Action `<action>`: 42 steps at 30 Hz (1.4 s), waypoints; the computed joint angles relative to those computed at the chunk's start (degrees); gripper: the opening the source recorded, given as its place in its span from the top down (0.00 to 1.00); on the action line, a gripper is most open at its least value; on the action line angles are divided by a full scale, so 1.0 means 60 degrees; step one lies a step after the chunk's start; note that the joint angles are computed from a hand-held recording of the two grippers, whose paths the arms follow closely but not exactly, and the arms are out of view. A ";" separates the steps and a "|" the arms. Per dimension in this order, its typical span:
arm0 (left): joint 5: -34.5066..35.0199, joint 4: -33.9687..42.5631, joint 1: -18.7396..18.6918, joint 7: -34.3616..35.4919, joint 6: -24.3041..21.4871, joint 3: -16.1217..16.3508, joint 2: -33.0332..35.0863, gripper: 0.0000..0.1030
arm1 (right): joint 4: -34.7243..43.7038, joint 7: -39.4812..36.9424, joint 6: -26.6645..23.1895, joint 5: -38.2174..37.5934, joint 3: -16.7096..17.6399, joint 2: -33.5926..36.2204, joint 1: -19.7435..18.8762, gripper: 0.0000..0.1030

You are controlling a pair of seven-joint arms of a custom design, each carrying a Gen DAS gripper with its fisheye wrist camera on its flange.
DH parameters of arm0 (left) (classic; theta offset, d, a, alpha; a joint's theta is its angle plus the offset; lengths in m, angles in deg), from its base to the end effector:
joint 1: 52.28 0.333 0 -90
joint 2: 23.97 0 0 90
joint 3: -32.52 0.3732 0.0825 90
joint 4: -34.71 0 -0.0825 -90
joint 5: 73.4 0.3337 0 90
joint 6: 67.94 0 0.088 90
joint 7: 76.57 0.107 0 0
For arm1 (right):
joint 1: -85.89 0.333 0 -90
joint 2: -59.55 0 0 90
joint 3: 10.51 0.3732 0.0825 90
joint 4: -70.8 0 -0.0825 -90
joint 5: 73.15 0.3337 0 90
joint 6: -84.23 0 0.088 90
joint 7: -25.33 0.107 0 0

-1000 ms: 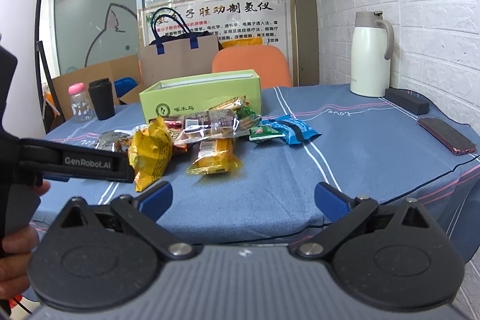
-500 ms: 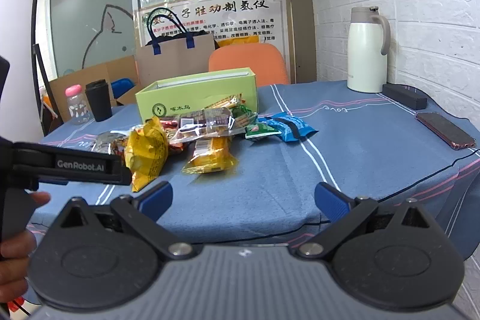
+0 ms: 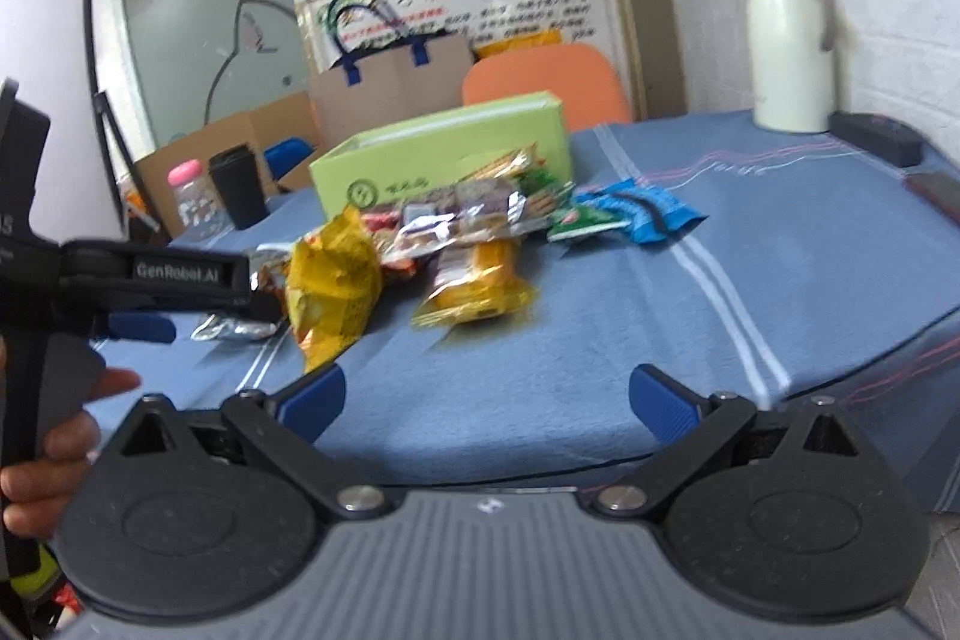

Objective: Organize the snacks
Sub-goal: 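Reach the left gripper down and grasp the yellow chip bag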

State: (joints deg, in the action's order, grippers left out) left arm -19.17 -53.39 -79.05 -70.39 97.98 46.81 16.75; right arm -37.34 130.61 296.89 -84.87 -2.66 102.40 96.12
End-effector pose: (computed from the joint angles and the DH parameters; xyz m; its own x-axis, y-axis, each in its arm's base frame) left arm 0.6935 -0.2536 0.3688 0.2274 -0.9698 0.0879 -0.6374 -0.2165 -0.7395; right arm 0.6479 0.2141 0.3297 0.3172 -0.9211 -0.2258 -0.5147 0.0328 -0.8567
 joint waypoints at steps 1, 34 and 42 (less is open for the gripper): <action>-0.0082 -0.0012 0.0135 0.0105 0.0046 -0.0064 -0.0010 0.17 | 0.0241 0.0028 -0.0181 -0.0299 0.0211 0.0112 -0.0150 0.03; -0.5708 0.3928 0.3736 1.1381 -0.0247 -0.5674 0.2586 0.27 | 0.8018 -0.3941 -0.6656 -0.0778 0.4586 0.4224 -0.0877 0.03; -0.6768 0.3463 0.3765 1.2247 -0.0188 -0.5669 0.2291 0.33 | 0.7618 -0.4238 -0.6415 0.0020 0.3568 0.3740 -0.0435 0.03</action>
